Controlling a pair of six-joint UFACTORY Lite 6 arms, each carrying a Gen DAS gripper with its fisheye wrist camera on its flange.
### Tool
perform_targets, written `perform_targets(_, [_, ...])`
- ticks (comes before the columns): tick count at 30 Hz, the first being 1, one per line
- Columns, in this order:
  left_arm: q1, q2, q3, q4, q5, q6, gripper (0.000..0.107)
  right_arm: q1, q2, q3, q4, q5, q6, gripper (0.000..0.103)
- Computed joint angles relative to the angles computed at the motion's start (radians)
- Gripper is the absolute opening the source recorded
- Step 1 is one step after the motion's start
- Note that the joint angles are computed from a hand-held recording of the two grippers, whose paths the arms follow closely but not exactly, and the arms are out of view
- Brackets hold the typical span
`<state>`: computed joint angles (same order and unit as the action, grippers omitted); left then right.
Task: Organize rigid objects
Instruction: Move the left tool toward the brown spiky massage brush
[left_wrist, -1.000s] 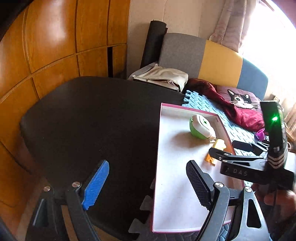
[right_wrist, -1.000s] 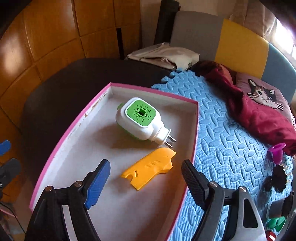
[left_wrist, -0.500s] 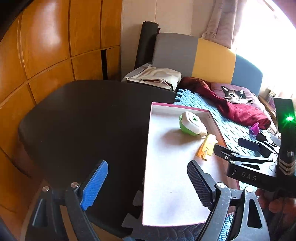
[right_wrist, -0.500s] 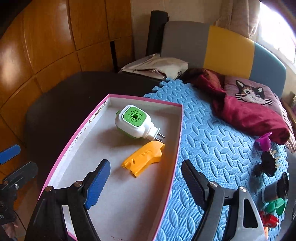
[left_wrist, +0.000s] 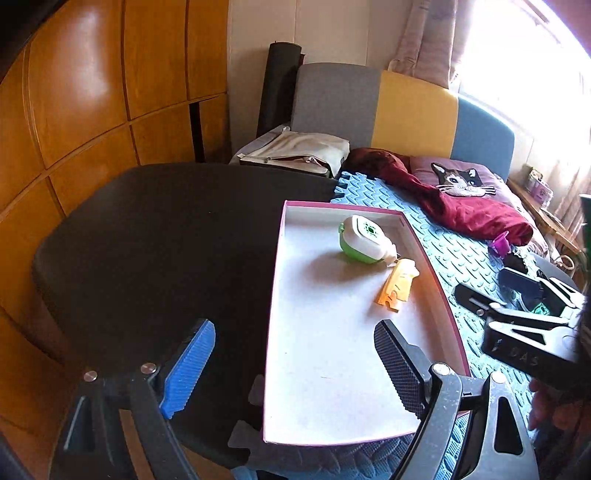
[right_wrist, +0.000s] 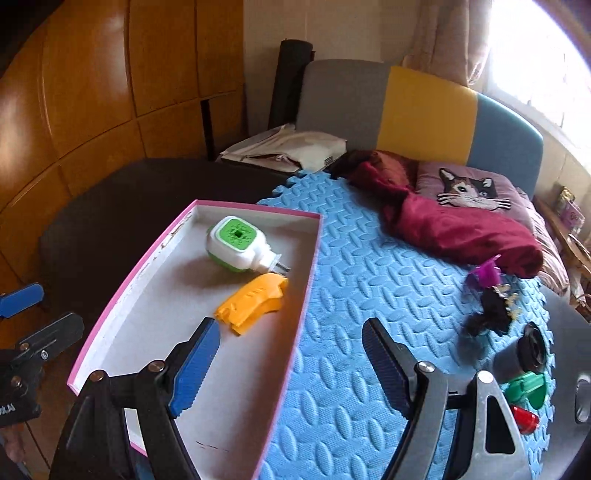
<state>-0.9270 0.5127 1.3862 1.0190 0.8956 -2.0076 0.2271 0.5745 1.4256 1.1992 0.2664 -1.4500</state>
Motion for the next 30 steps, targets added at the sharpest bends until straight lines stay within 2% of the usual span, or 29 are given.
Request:
perform_targets(10, [-0.010, 0.055, 0.079, -0.030, 0.009, 0.061, 0.089, -0.153, -0.057, -0.033, 0.087, 0.027, -0.102, 0.081])
perform_targets(19, [-0.015, 0.096, 0.139, -0.048, 0.000, 0.101, 0.089, -0.340, -0.046, 0.043, 0.102, 0.071, -0.090, 0.081])
perform_targets(22, [-0.010, 0.100, 0.151, -0.046, -0.019, 0.103, 0.089, -0.416, 0.004, 0.136, 0.043, 0.071, -0.002, 0.081])
perform_targets(30, [-0.010, 0.179, 0.299, -0.072, -0.006, 0.222, 0.089, -0.580, 0.300, 0.551, -0.303, 0.130, 0.449, 0.081])
